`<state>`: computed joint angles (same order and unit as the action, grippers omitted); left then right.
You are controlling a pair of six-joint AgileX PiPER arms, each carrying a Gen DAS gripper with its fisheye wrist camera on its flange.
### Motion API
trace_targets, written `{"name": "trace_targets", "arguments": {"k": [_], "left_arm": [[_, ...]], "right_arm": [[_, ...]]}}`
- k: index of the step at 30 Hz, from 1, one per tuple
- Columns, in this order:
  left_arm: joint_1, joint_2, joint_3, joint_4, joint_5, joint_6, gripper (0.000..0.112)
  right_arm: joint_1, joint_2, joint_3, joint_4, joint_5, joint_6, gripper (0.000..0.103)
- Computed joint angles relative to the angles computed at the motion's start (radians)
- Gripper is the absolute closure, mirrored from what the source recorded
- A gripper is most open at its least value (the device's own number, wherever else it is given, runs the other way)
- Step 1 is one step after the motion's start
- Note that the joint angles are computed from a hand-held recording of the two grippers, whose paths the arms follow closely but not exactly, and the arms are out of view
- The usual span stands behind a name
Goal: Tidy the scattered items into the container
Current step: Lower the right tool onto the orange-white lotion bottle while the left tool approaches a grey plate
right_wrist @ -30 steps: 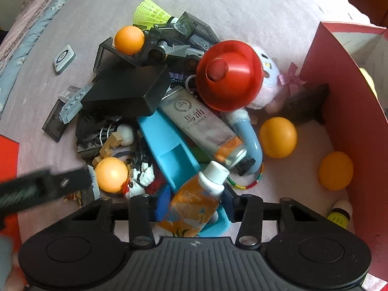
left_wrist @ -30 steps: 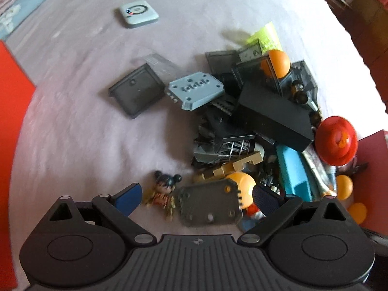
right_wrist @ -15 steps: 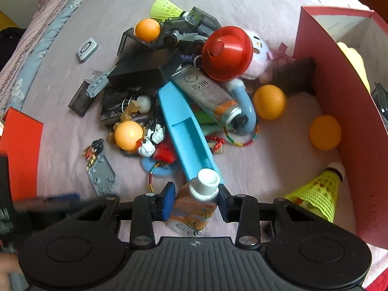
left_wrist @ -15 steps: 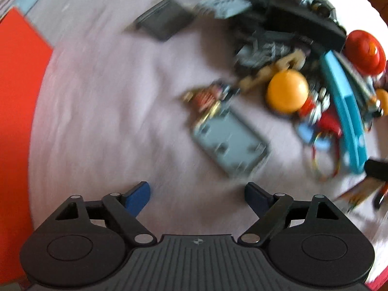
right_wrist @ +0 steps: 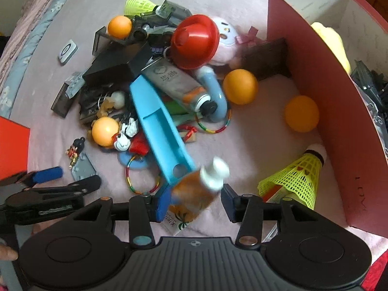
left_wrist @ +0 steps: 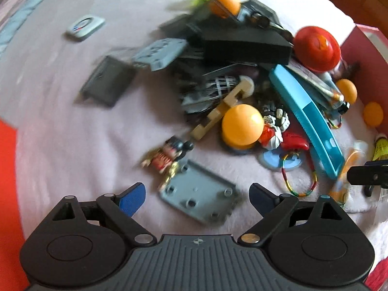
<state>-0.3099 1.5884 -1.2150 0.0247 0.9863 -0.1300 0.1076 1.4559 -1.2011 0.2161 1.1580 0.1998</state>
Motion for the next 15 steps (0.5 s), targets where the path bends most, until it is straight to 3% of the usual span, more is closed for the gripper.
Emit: {"name": "trace_targets", "arguments": {"k": [5,11,15], "left_arm": [[0.018,0.031,-0.005,0.072,-0.05,0.019,0.017],[0.052,0.009,0.022,0.2,-0.061,-0.173,0.017],[0.095,-0.039,0.029,0.159,-0.047,-0.166,0.017]], "right_arm": [[0.006,-0.018,0.021,-0.004,0.003,-0.021,0.054],[0.003,-0.035,0.049,0.008,0.017,-0.021,0.054],[0.008,-0.04,0.06,0.008,0.023,-0.036,0.053]]}}
